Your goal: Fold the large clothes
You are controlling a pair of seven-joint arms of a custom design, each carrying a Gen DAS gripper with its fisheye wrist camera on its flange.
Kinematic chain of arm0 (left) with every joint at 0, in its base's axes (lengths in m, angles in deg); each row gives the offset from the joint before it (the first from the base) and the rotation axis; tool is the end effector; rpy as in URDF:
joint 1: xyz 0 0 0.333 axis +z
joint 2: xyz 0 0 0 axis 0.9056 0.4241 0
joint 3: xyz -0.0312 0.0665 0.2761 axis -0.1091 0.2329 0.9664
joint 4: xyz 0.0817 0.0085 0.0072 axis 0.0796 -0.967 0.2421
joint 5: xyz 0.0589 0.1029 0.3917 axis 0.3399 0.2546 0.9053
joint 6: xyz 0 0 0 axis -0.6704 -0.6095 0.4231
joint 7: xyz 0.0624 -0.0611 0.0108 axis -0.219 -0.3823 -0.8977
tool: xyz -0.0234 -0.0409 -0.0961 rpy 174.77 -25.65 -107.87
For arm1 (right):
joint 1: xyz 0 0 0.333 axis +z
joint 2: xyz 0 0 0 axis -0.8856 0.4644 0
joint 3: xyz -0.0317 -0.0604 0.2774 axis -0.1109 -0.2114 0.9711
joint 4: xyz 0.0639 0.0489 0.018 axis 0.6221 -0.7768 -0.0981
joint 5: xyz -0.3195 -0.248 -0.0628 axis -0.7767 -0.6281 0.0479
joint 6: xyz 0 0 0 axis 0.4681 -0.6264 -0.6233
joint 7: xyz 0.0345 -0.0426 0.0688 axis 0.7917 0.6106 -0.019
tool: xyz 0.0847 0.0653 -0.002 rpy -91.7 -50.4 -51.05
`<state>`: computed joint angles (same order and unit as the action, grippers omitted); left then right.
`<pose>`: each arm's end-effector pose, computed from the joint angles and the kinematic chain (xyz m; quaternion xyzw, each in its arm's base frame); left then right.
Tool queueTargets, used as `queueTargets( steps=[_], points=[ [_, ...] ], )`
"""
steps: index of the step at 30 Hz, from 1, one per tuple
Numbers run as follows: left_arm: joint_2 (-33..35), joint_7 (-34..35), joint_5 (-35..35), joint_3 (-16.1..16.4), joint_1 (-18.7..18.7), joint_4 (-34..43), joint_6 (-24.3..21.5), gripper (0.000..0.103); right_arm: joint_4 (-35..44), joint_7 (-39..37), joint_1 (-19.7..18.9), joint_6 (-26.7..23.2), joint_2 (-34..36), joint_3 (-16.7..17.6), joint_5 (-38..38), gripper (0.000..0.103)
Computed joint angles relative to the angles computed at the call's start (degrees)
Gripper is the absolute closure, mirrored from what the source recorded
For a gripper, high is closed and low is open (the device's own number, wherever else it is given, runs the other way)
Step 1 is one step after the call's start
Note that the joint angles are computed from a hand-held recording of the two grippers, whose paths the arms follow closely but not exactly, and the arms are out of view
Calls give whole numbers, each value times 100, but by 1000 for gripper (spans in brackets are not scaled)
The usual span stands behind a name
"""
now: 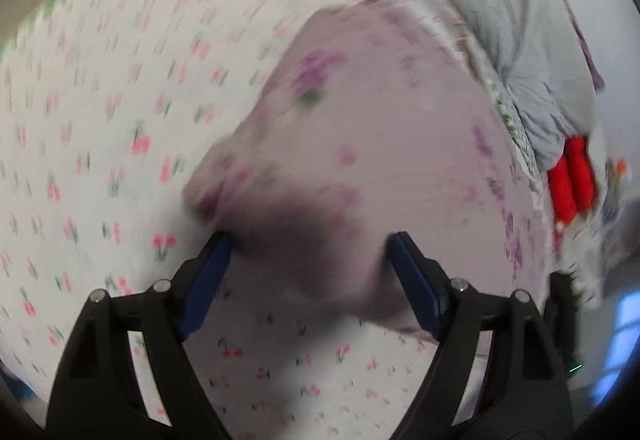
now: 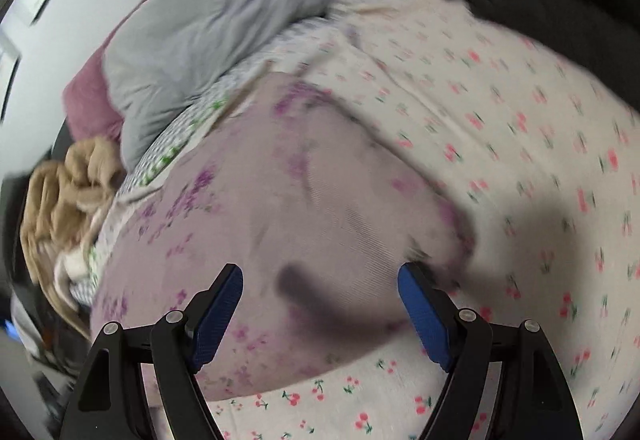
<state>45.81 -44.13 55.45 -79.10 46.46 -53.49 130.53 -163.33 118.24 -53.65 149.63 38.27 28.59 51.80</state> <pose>0.6779 -0.3233 0.4269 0.8855 -0.3837 0.2614 0.0181 0.7142 0.1473 0.4473 -0.4623 0.8140 -0.0088 0.3515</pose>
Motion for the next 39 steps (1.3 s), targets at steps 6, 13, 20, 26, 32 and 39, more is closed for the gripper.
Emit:
queueTargets(
  steps=[6,13,20,26,32,39],
  points=[
    [-401,292,-1391,-517,552,-1163,1294,22,-657,46,-419,216,-279,257,1164,22],
    [68,1630,-2986,-1458,1011,-1021,2143,21,-361,-1401,-732,32,29,861,3288,20],
    [217,1106,-3062,-1024,571,-962,2713,21,-64,-1420,-689,293,429,935,3730,21],
    [368,-154,-2082,-207,-37,-650,2695,16,135,-1547,-641,598,668,991,4127,21],
    [521,-470,-1981,-424,77,-699,3101,13,32,-1674,-713,1047,657,1232,4605,20],
    [638,-797,-2026,-475,120,-764,3631,12,270,-1715,-592,1167,867,1161,4619,20]
  ],
)
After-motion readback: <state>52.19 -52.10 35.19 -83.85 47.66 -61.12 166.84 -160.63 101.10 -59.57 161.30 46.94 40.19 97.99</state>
